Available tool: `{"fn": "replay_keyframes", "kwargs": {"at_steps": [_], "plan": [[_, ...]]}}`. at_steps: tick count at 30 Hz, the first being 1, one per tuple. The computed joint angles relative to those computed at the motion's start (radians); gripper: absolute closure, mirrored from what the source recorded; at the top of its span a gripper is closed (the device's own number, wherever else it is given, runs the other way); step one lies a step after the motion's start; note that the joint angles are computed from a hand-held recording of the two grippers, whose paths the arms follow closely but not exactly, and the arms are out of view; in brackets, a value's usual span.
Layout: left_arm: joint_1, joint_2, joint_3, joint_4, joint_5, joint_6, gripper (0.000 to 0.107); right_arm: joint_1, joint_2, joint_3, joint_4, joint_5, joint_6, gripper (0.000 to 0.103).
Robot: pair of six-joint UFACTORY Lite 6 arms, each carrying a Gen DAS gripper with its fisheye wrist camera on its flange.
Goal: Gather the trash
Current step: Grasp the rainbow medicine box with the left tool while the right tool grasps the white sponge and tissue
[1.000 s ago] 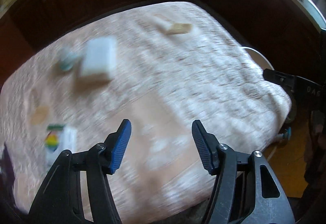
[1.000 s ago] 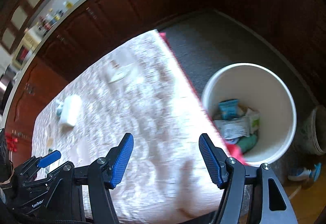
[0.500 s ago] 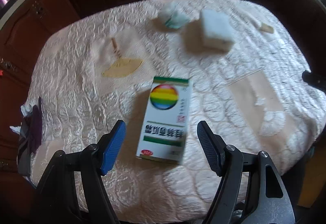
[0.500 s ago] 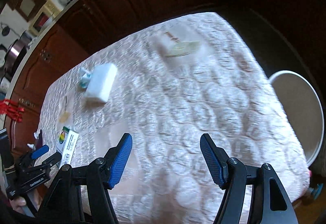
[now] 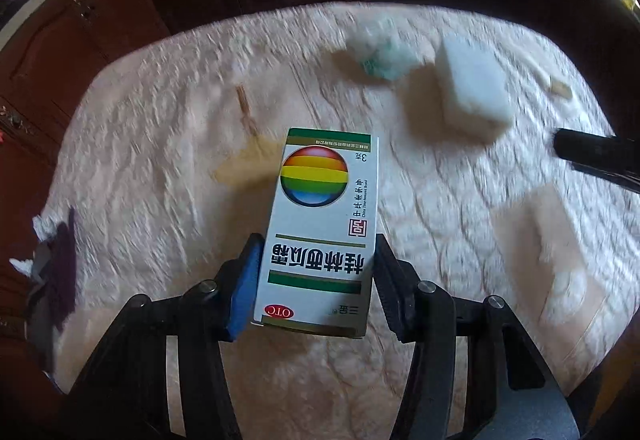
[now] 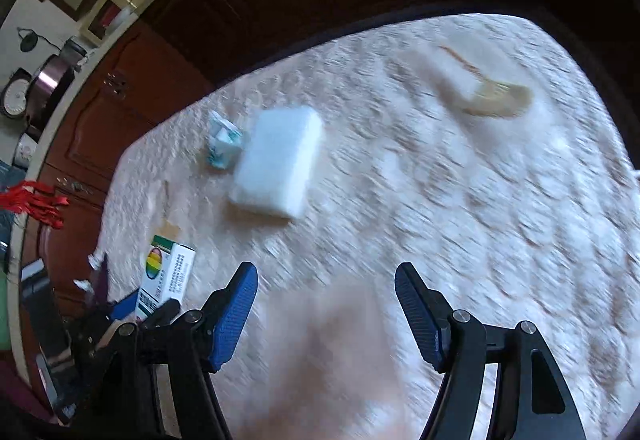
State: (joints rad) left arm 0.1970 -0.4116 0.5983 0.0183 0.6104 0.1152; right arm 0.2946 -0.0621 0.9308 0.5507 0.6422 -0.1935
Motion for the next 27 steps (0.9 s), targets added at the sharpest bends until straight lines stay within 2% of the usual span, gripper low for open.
{"fn": "replay_keyframes", "kwargs": {"at_steps": [5, 10, 12, 13, 18, 21, 23, 24, 27], "plan": [[0.093, 0.048, 0.083, -0.121, 0.019, 0.141, 0.055, 0.096, 0.280, 0.240, -0.065, -0.037, 0.139, 0.034], [0.152, 0.087, 0.142, -0.181, 0.033, 0.224, 0.055, 0.161, 0.530, 0.484, -0.121, -0.016, 0.230, 0.034], [0.176, 0.097, 0.155, -0.212, 0.042, 0.258, 0.055, 0.183, 0.553, 0.533, -0.160, -0.025, 0.252, 0.055], [0.190, 0.110, 0.167, -0.230, 0.046, 0.277, 0.055, 0.189, 0.567, 0.561, -0.152, -0.021, 0.239, 0.061], [0.224, 0.158, 0.203, -0.288, 0.048, 0.329, 0.055, 0.205, 0.649, 0.659, -0.223, -0.010, 0.311, 0.061], [0.224, 0.186, 0.208, -0.304, 0.036, 0.342, 0.056, 0.181, 0.607, 0.579, -0.120, -0.056, 0.214, 0.061], [0.225, 0.202, 0.212, -0.312, 0.033, 0.342, 0.056, 0.167, 0.594, 0.571, -0.084, -0.042, 0.212, 0.039], [0.231, 0.204, 0.212, -0.324, 0.038, 0.354, 0.056, 0.159, 0.592, 0.574, -0.058, -0.034, 0.204, 0.035], [0.252, 0.186, 0.203, -0.340, 0.047, 0.383, 0.056, 0.158, 0.614, 0.634, -0.064, -0.008, 0.232, 0.034]]}}
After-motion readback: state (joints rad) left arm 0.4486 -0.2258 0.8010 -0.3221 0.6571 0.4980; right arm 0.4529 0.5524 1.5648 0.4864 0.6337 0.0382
